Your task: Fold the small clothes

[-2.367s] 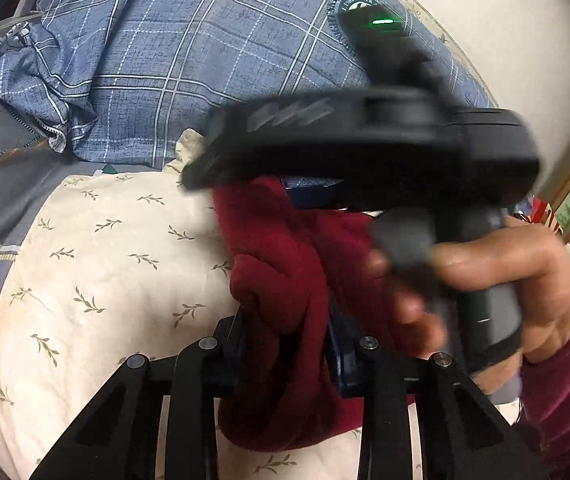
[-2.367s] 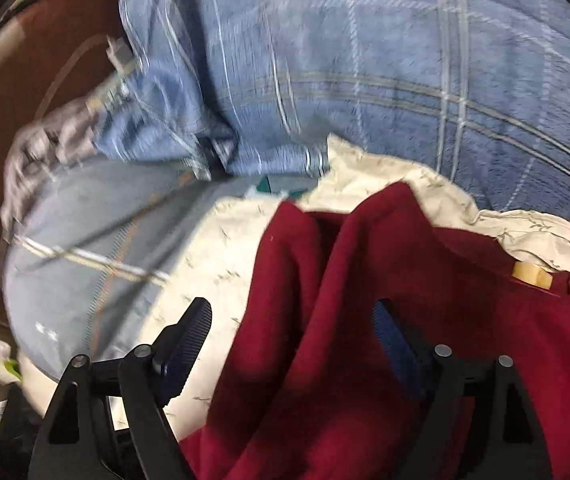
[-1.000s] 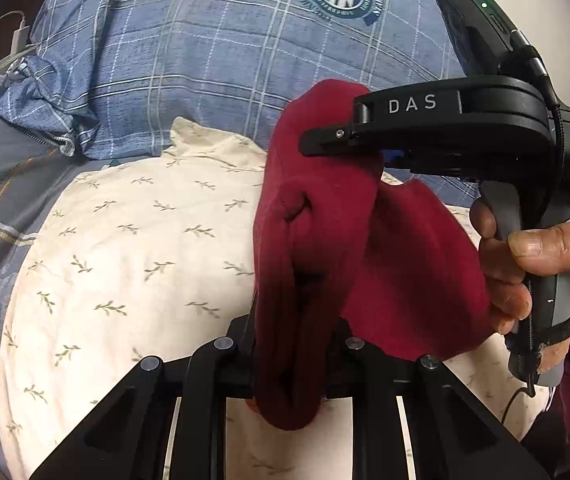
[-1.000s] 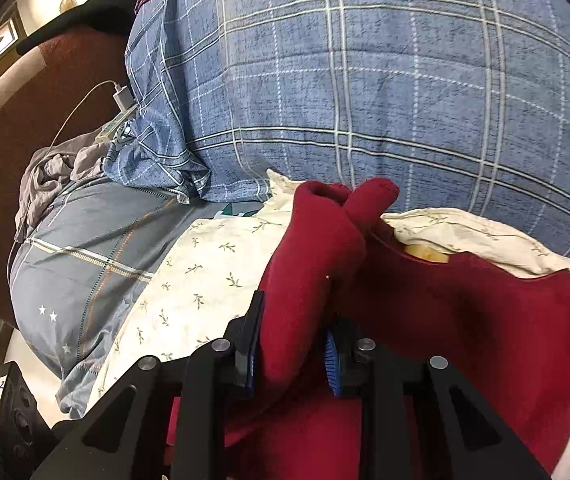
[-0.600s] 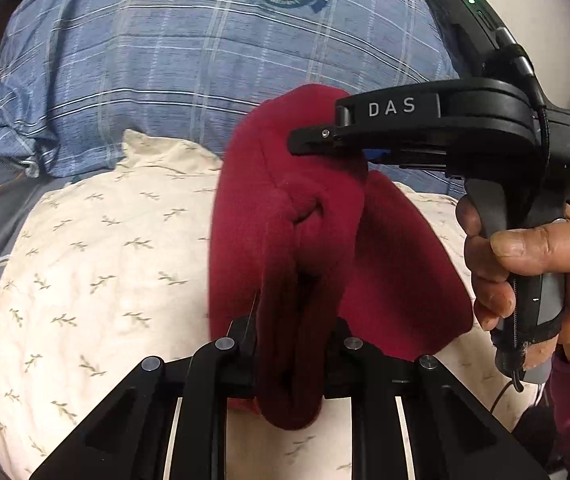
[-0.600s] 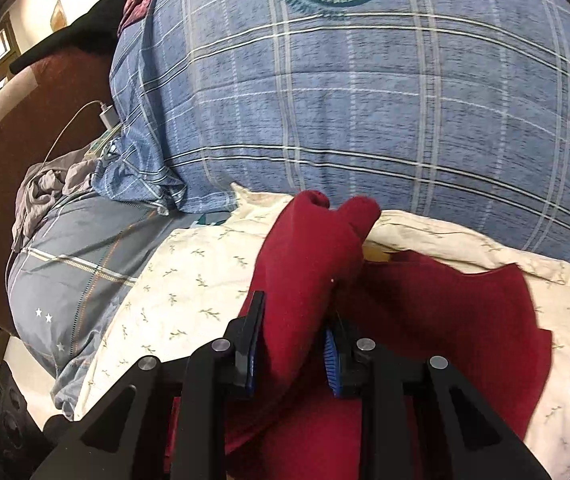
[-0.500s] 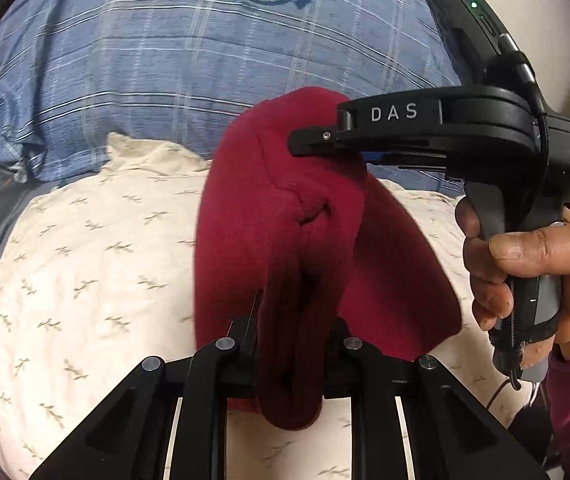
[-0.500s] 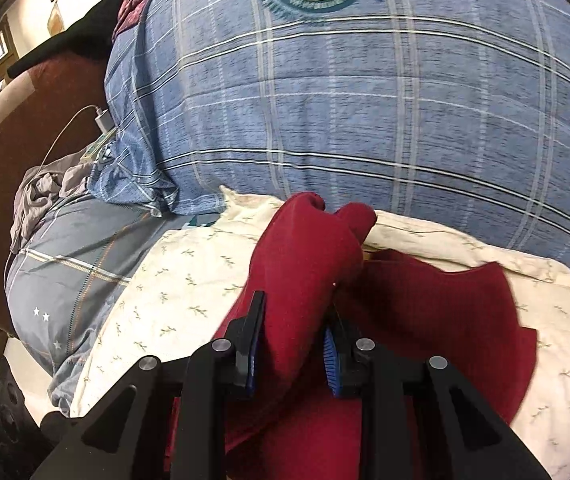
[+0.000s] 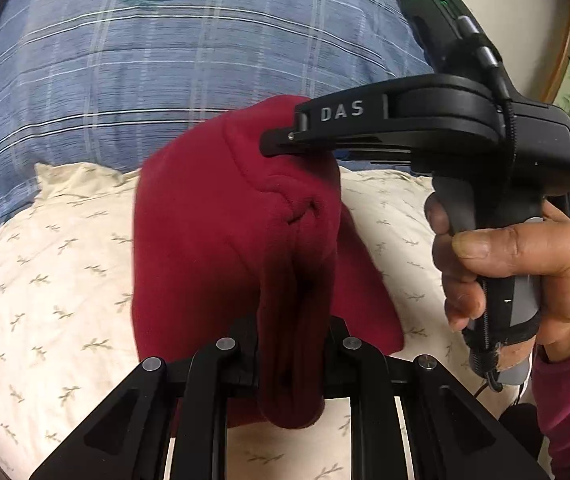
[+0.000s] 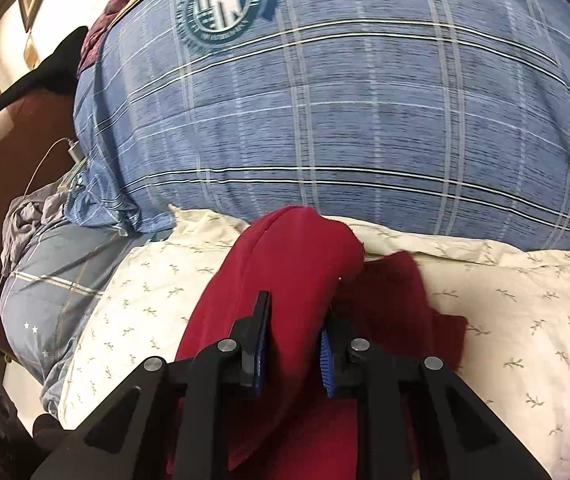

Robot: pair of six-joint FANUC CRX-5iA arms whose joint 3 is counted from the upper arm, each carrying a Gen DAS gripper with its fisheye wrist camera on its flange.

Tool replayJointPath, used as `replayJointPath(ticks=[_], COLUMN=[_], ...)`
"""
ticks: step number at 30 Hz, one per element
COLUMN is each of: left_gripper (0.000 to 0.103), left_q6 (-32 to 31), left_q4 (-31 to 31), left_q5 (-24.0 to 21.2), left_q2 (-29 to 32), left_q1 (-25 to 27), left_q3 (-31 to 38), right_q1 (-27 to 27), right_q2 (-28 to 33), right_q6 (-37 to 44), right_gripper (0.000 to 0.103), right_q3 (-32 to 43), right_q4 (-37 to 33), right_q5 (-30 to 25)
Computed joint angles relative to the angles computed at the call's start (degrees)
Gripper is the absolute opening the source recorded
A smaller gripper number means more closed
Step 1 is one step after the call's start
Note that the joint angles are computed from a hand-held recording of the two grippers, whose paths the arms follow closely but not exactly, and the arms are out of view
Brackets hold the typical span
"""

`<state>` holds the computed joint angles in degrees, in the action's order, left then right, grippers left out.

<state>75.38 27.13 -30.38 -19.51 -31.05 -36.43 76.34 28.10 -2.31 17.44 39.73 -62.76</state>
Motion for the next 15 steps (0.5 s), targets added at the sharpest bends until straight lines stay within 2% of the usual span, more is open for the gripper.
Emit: replayJointPath(ticks=[9,15], left_gripper=[0.016,0.016], left_q6=[4.1,5.4], left_q4=[-3.4,-1.2], left_q5=[0.7,2.2], left_q2=[7.5,11.8], left_q1=[-3.8,-5.3], left_q3=[5.5,6.8], right_q1=[-0.9,-2.1], right_q2=[-3.9,-3.7], right_q6=[-4.7,-7.1], right_gripper=[0.020,0.021], right_q3=[-7.6,-9.8], right_q4=[-0.3,-2.5], right_q5=[1.9,2.8])
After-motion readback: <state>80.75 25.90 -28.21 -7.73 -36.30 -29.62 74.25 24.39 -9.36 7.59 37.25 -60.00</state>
